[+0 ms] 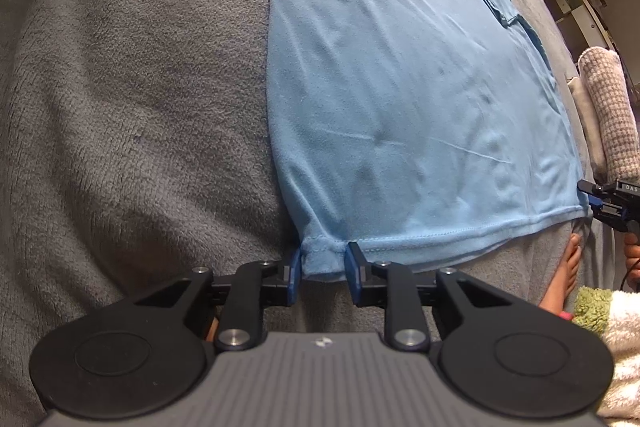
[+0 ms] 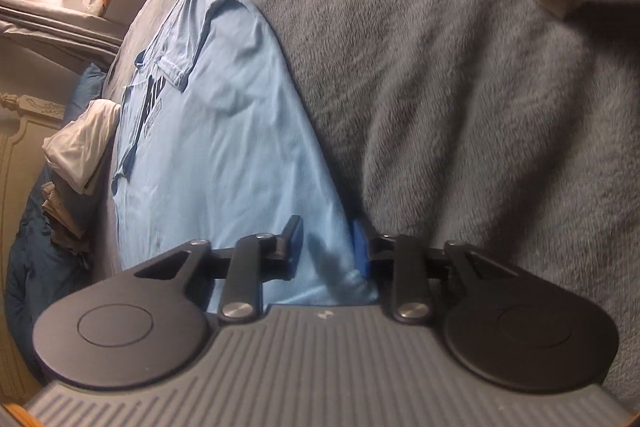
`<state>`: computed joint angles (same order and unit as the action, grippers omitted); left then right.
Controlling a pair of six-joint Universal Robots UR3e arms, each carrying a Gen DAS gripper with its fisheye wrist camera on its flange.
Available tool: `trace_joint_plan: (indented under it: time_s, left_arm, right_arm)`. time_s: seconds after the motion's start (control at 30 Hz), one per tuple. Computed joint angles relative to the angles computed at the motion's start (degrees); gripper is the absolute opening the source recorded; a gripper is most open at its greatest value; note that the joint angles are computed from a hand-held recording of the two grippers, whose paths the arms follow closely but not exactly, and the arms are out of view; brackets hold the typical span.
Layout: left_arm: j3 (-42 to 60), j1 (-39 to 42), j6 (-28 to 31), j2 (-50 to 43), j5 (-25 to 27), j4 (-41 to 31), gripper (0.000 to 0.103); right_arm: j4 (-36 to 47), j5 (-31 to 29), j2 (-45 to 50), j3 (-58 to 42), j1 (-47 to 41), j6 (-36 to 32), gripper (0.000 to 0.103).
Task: Fold clothes
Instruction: 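Grasp the hem corners with both grippers, then lift the hem with both grippers and fold it toward the collar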
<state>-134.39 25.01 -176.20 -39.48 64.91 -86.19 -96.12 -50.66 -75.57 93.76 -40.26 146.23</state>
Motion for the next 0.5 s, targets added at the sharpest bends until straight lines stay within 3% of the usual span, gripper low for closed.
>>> trace_joint_plan:
  time_s: [0.1,0.17,0.33,0.5]
  left_arm:
    - [0.02,-0.61,-0.18,0.92,0.92,-0.63,0.009]
    - [-0.01,-1.85,-0.90,1.28,1.57,0.47,0.006]
    - [2.50,-6.37,-0.58,-0.54,4.11,3.84,0.005]
    - [9.10,-1.98,2.92,-0.16,0.68,0.07,0.005]
  right_arm:
    - [-0.40,-0.65,-1.12,1.34,0.40,-1.08,0.007]
    - [-0.98,-0.68,-2.23,2.34,0.70,-2.01,0.004]
    - [-1.27,0.49,-5.28,2.75,1.17,-4.33,0.003]
    - [1.11,3.82,-6.24,-2.03,2.05,-5.12,0.003]
